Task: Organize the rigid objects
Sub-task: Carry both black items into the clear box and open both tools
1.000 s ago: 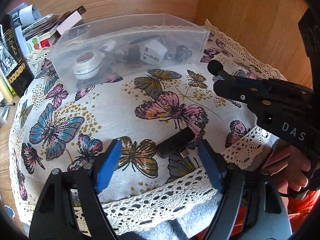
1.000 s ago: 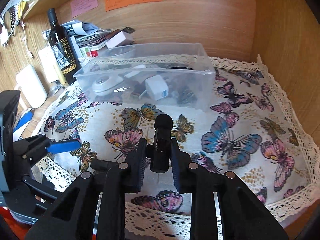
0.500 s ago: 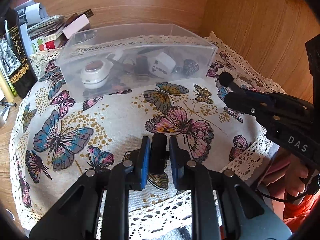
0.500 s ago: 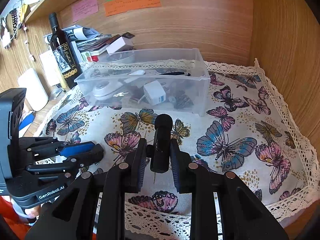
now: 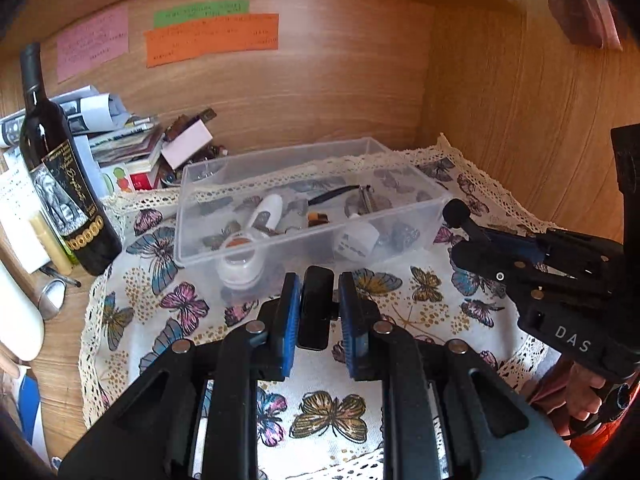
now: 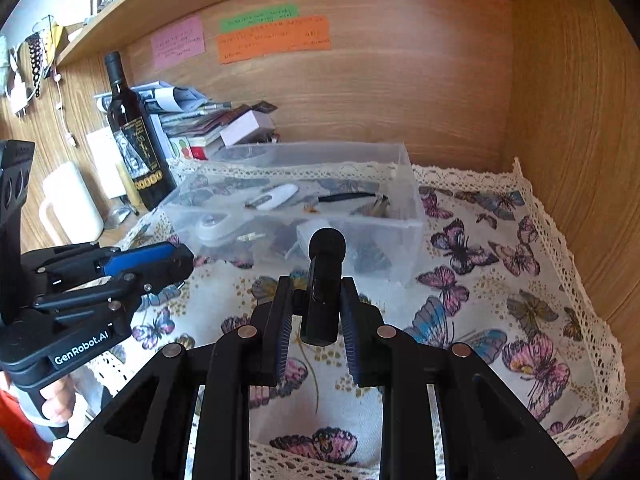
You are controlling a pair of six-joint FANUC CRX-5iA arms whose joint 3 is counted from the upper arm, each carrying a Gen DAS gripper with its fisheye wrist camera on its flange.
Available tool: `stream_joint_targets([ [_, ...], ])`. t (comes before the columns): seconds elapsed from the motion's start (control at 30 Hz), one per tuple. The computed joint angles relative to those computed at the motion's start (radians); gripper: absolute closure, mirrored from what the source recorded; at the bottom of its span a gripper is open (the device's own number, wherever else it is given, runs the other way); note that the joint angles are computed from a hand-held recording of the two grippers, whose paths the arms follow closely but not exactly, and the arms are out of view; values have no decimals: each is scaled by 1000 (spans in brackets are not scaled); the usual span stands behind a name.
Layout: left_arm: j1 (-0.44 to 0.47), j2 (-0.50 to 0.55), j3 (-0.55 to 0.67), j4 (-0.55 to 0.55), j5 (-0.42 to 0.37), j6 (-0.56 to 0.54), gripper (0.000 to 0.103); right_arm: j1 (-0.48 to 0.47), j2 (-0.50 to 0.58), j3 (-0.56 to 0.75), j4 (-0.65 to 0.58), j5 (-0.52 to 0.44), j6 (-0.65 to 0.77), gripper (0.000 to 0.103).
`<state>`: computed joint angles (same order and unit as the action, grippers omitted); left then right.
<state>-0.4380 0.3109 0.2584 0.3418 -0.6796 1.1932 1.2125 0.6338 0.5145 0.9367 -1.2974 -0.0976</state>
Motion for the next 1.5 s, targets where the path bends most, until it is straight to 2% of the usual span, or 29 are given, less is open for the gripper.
stream_joint_targets([
  [0.17, 3, 15, 47, -16, 26, 16, 84, -15, 4, 16, 35, 0, 21, 82],
  [0.4, 8, 62, 156, -74, 13, 93, 84, -46, 8, 37, 75, 9, 62, 82],
  [0.5, 21, 97, 209, -41, -27, 94, 84, -63, 15, 53, 83, 15, 90, 82],
  [0.7, 18, 172, 331, -93, -84, 152, 84, -95, 35, 85, 70, 29, 132, 82],
  [1.1, 7, 339, 553, -139, -236, 202, 84, -141, 81, 146, -43, 20, 188, 82],
  [1.37, 15, 436, 672, -117, -362, 209, 84, -165, 92, 159, -123, 26, 199, 82],
  [1.5, 20, 436, 664, -103, -364, 211, 84, -164, 105, 182, -135, 14, 217, 82],
])
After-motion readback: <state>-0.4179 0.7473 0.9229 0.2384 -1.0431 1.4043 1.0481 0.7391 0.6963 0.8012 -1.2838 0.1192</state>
